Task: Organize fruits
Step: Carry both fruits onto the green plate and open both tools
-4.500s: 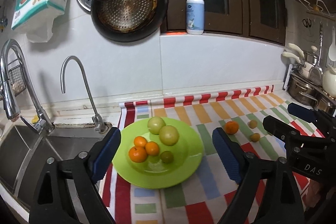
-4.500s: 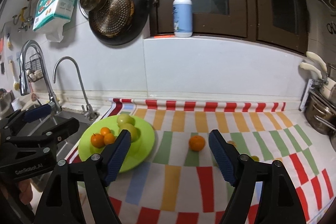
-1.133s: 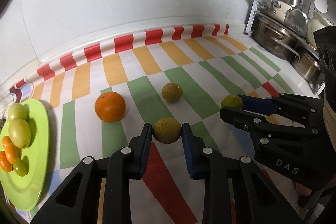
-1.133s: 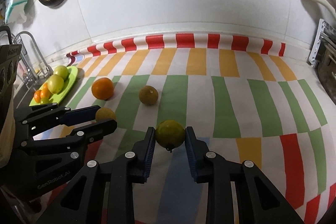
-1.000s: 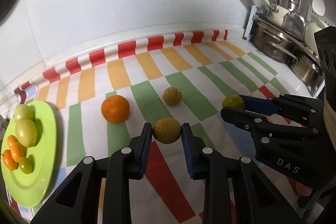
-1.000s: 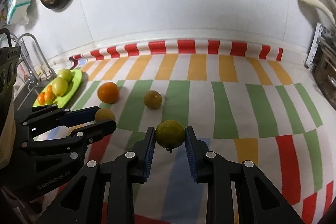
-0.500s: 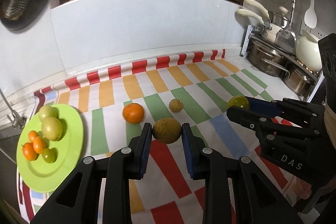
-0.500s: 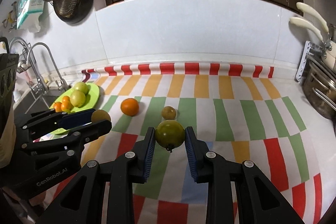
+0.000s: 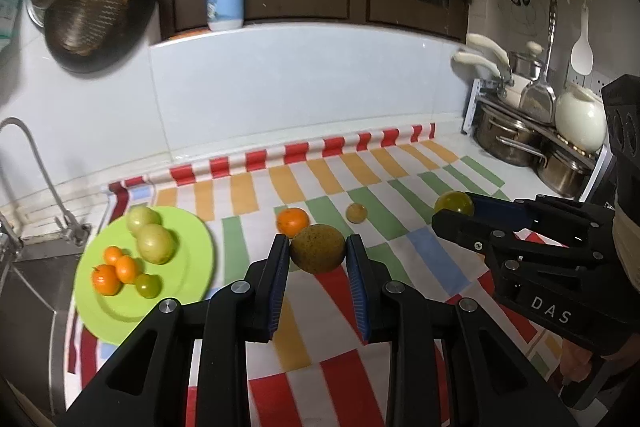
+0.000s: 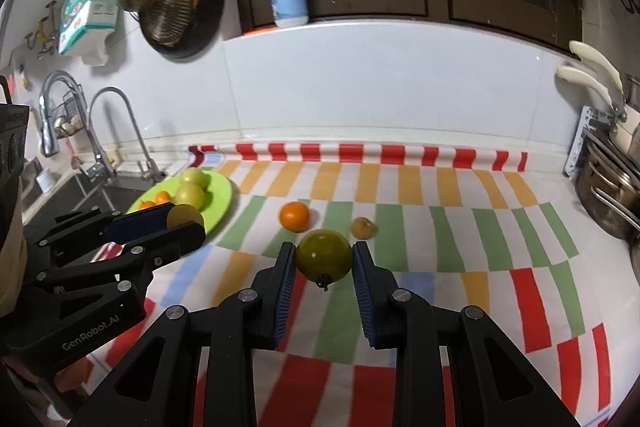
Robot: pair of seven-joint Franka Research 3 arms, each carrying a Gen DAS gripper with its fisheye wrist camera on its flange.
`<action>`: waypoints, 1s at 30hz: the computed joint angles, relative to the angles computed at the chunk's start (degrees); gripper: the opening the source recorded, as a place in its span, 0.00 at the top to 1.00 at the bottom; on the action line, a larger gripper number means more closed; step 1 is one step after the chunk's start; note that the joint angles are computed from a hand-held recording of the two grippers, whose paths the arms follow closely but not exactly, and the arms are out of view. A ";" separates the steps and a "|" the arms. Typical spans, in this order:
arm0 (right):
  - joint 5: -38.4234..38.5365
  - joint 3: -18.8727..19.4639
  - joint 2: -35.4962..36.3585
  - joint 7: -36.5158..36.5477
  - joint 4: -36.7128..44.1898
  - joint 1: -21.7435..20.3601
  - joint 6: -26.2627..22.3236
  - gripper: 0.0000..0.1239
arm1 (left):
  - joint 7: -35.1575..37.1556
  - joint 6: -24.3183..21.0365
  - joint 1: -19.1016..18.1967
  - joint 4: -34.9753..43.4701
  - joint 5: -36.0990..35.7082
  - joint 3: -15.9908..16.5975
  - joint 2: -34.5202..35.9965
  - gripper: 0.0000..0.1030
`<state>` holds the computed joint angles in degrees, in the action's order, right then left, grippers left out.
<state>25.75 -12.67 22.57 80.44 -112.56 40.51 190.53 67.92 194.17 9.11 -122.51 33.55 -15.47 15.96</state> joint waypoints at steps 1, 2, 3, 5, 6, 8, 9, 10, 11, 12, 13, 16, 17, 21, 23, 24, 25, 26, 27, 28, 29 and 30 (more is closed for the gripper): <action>0.01 0.07 -0.02 -0.02 0.02 0.22 0.30 0.76 | -0.01 0.36 -0.04 -0.48 -0.11 0.38 -0.47 0.72; 0.05 0.32 -0.11 -0.12 0.05 0.34 0.56 0.76 | -0.13 0.69 0.01 -0.98 -0.13 0.70 -0.98 0.72; 0.16 0.64 -0.14 -0.24 0.17 0.47 0.87 0.76 | -0.33 1.23 0.23 -1.71 -0.07 1.11 -1.69 0.72; 0.49 1.27 0.03 -0.71 0.67 0.70 1.40 0.76 | -0.44 2.05 -0.38 -2.81 -0.33 2.65 -2.75 0.72; 0.74 1.40 0.13 -0.99 0.95 0.89 1.42 0.76 | -0.63 2.33 -0.47 -3.17 -0.25 3.15 -3.11 0.72; 1.01 2.09 0.37 -1.44 1.59 0.94 1.54 0.76 | -1.10 3.01 -0.23 -4.03 0.28 4.01 -3.96 0.72; 1.14 2.26 0.59 -1.68 2.05 1.19 1.55 0.76 | -1.13 3.37 -0.29 -4.55 0.31 4.76 -4.49 0.72; 1.37 2.10 0.88 -1.87 2.55 1.73 1.57 0.76 | -1.17 3.67 -0.46 -4.94 0.30 5.36 -4.82 0.72; 1.47 2.42 0.98 -2.02 2.76 1.71 1.71 0.76 | -1.45 3.91 -0.28 -5.23 0.63 5.68 -5.10 0.72; 1.58 2.75 1.28 -2.13 3.32 1.78 1.72 0.76 | -1.88 4.21 0.19 -5.56 1.17 5.98 -5.46 0.72; 1.77 2.66 1.57 -2.25 3.79 2.15 1.70 0.76 | -1.73 4.51 -0.08 -5.84 0.99 6.66 -5.71 0.72; 2.05 2.54 2.52 -2.50 5.41 3.15 1.47 0.76 | -2.68 5.08 0.81 -6.32 2.22 7.45 -6.26 0.72; 2.01 2.59 2.84 -2.53 5.95 3.35 1.36 0.76 | -2.90 5.29 0.97 -6.52 2.51 7.74 -6.44 0.72; 1.68 2.19 4.46 -2.15 8.61 4.65 0.69 0.76 | -3.79 5.66 1.92 -6.62 3.66 8.82 -6.66 0.72; 1.17 2.11 5.32 -1.78 10.00 4.99 0.22 0.76 | -4.02 5.67 2.32 -6.48 3.97 9.25 -6.56 0.72; 0.82 2.12 5.88 -1.53 10.89 5.14 -0.08 0.76 | -4.09 5.69 2.50 -6.40 4.05 9.42 -6.49 0.72; 0.52 1.89 6.31 -1.20 11.55 5.45 -0.32 0.76 | -4.52 5.62 3.04 -6.15 4.54 9.41 -6.34 0.72; 0.15 1.67 6.98 -0.82 12.57 5.67 -0.75 0.76 | -4.86 5.52 3.45 -5.89 4.95 9.37 -6.19 0.72; -0.44 1.91 7.73 -0.46 13.77 5.53 -1.27 0.76 | -4.98 5.47 3.80 -5.65 5.12 9.54 -6.01 0.72; -1.01 2.01 8.12 -0.03 14.41 5.44 -1.55 0.76 | -5.23 5.40 4.16 -5.44 5.40 9.50 -5.85 0.72; -1.63 2.10 8.91 0.44 15.64 5.37 -2.06 0.76 | -5.26 5.25 4.31 -5.24 5.40 9.58 -5.68 0.72; -2.30 2.32 9.42 0.91 16.46 5.16 -2.44 0.76 | -5.52 5.01 4.71 -4.89 5.71 9.46 -5.40 0.72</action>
<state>23.46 -10.35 31.99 81.35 -96.09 45.67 188.10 62.40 199.17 13.82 -127.40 39.26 -6.01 10.56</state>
